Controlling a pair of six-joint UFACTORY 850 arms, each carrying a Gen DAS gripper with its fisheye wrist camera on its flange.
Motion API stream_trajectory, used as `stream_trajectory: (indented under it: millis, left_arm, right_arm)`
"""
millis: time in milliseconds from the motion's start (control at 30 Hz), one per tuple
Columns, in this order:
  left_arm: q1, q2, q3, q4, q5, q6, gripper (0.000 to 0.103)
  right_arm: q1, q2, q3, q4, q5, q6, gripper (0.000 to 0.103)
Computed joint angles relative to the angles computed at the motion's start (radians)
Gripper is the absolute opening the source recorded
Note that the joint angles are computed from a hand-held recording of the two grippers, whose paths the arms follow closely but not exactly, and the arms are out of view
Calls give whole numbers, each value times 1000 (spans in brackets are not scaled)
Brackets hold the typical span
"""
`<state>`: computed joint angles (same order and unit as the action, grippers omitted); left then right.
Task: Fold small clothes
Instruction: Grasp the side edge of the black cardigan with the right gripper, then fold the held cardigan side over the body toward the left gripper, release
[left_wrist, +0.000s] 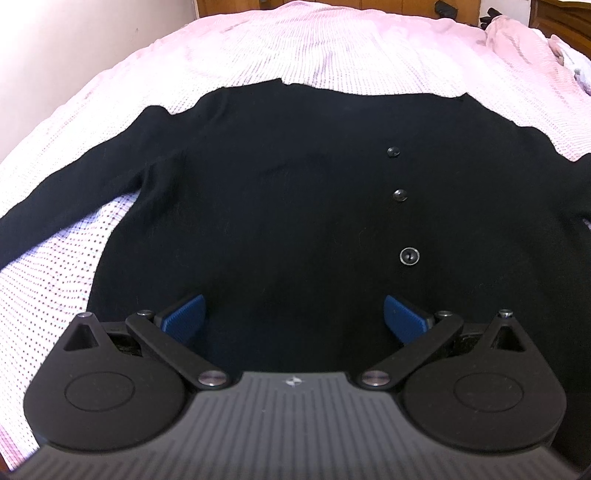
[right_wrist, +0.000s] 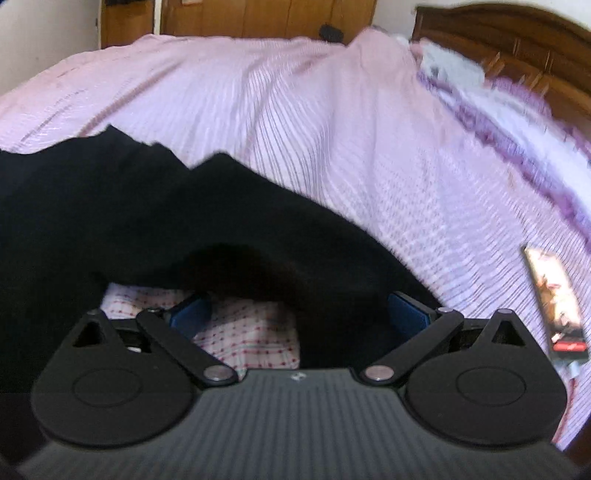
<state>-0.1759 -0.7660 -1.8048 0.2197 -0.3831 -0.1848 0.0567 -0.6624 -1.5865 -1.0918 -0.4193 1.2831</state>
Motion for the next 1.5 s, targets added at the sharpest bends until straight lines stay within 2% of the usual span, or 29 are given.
stream_trajectory:
  millis: [100,333,467,533,733,767,800,833,900,1000,1267,1500]
  left_arm:
    - [1,-7,-6,0,-1,-2,103]
    - [-6,-14,-5,44,4,-31,103]
    - [-8,-10,9,74,21,-46,103]
    - [-8,-6,17,77,30,-44,103]
    - [0,-3,25,23,42,2,103]
    - [0,-2,26,23,43,4,103]
    - [0,-2,27,24,45,5,103]
    - [0,-1,28,22,47,9,103]
    - [2,2,33,14,52,17,103]
    - [3,6,40,5,60,27,103]
    - [15,25,58,-103,72,145,103]
    - [26,37,62,-211,62,252,103]
  right_arm:
    - [-18,-3,13,58,41,11,103]
    - [-14,49,130,-184,84,349,103]
    - [-7,69,159,-237,73,408,103]
    - [-4,72,164,-268,61,453,99]
    - [-3,97,194,-382,43,606,73]
    - [-4,103,201,-403,41,632,64]
    - [-3,108,207,-426,35,662,51]
    - [-3,110,207,-444,22,685,44]
    - [-1,116,208,-461,-2,703,20]
    - [1,118,200,-473,-22,695,9]
    - [16,134,205,-633,-72,866,9]
    - [27,146,198,-800,-80,1042,9]
